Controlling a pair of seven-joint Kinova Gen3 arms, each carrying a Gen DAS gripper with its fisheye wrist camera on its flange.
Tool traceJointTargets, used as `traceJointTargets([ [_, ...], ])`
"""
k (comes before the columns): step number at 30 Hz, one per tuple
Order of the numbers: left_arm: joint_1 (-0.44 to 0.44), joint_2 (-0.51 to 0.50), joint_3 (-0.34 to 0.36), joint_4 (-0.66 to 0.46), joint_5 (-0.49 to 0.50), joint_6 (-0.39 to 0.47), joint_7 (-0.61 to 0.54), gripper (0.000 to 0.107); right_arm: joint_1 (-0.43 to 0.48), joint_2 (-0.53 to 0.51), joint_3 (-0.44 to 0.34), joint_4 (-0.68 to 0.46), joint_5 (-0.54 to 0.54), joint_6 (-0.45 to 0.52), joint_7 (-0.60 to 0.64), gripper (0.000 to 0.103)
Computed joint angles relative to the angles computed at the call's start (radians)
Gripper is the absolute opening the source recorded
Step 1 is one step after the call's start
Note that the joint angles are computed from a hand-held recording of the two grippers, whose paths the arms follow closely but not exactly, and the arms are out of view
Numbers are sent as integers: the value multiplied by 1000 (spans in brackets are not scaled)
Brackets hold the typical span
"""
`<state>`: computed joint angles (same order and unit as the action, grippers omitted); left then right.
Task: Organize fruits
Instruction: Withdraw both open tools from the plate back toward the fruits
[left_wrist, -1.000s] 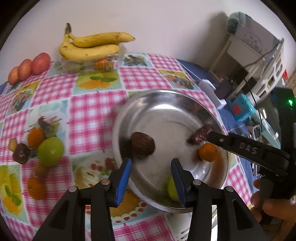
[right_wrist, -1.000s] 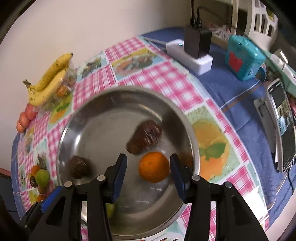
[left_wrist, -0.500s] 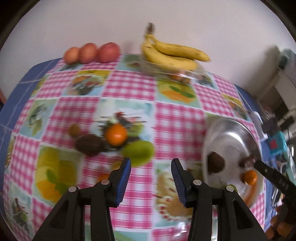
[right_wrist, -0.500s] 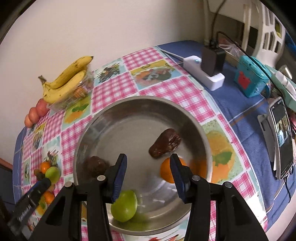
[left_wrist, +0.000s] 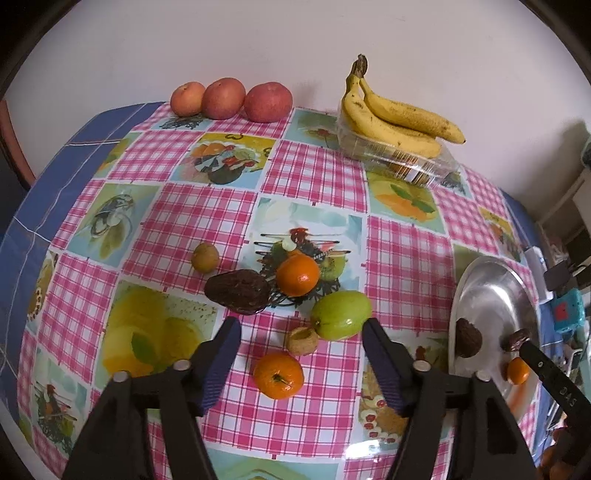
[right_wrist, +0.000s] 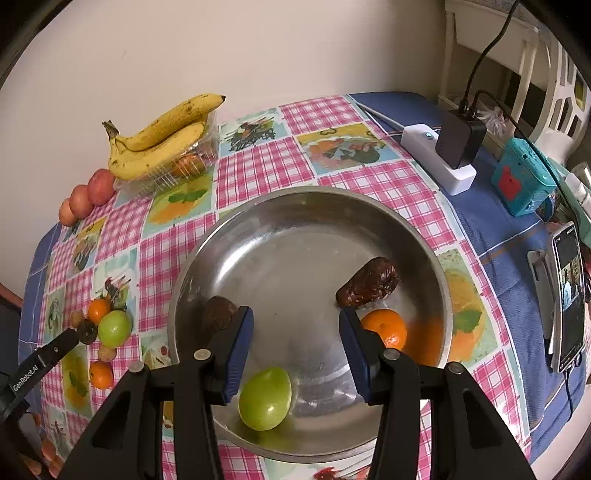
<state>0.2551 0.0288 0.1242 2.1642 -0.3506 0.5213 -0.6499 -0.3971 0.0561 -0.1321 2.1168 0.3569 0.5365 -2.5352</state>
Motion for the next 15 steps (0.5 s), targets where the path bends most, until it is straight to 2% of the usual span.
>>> traceJointTargets([
  [2, 7, 12, 3, -7, -17, 16, 12, 75, -10, 11, -2, -5, 23, 17, -22, 66],
  [5, 19, 27, 1, -14, -37, 36, 33, 85, -16, 21, 1, -8, 27, 27, -26, 67],
  [7, 34, 38, -2, -17, -67, 52, 72, 96, -23, 27, 3, -10, 39, 37, -37, 70],
  [9, 41, 38, -7, -13, -82, 51, 93, 101, -32, 32, 5, -11, 60, 46, -58, 82],
  [15, 59, 43, -9, -15, -137, 71, 159, 103, -43, 39, 8, -6, 78, 41, -67, 88],
])
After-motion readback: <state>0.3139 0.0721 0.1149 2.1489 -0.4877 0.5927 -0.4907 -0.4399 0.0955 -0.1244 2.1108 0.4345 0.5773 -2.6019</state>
